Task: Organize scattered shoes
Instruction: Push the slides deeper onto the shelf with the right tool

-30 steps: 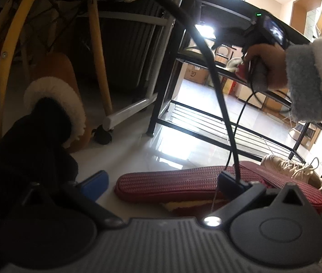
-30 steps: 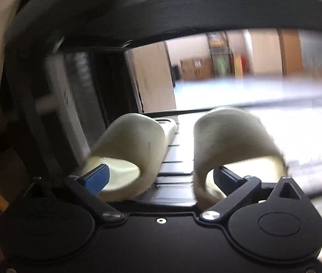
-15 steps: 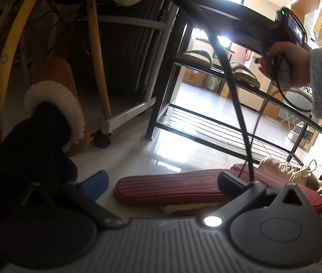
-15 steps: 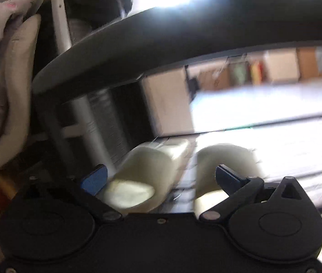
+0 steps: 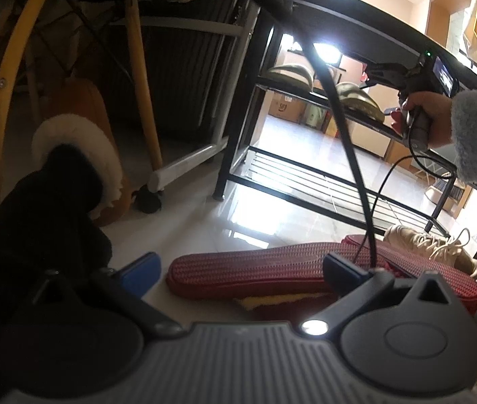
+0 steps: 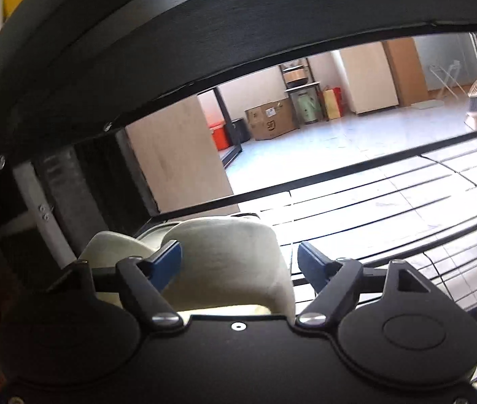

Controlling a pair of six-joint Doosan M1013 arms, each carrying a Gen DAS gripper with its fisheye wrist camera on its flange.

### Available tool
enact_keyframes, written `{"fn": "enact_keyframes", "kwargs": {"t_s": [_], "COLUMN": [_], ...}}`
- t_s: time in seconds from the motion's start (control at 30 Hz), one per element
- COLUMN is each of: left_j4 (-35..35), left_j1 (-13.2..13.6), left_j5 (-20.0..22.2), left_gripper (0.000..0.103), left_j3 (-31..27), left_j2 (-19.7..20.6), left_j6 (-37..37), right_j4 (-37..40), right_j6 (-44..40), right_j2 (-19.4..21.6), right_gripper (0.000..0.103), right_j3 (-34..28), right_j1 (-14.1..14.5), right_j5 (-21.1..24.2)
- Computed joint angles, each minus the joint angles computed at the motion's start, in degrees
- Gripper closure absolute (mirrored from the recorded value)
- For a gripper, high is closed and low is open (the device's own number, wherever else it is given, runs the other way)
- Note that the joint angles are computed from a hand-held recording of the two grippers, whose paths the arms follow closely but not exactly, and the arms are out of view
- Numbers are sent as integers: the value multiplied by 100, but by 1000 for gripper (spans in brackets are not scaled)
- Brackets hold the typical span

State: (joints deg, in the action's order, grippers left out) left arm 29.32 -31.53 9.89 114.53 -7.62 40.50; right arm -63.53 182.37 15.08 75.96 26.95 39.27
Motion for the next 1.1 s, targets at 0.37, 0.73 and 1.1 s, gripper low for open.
{"fn": "enact_keyframes", "kwargs": {"t_s": [0.37,0.73,1.1], "left_j4": [56,-262,-273], "left_j1": [-6,36,30], "left_j5": [22,8,-29], "left_gripper": [0,0,0], "left_j3": [5,-8,4], "left_j2": [-5,-2,-21], "left_j6": [-108,123,151], "right_j4": [352,859,-147], "right_j6": [-183,-1132,-2433], "right_j2": [92,453,193], "right_gripper": [31,31,30], "right_j3": [-116,-691,-269], "right_j1": [55,24,552], "right_j5": [-177,28,-774]}}
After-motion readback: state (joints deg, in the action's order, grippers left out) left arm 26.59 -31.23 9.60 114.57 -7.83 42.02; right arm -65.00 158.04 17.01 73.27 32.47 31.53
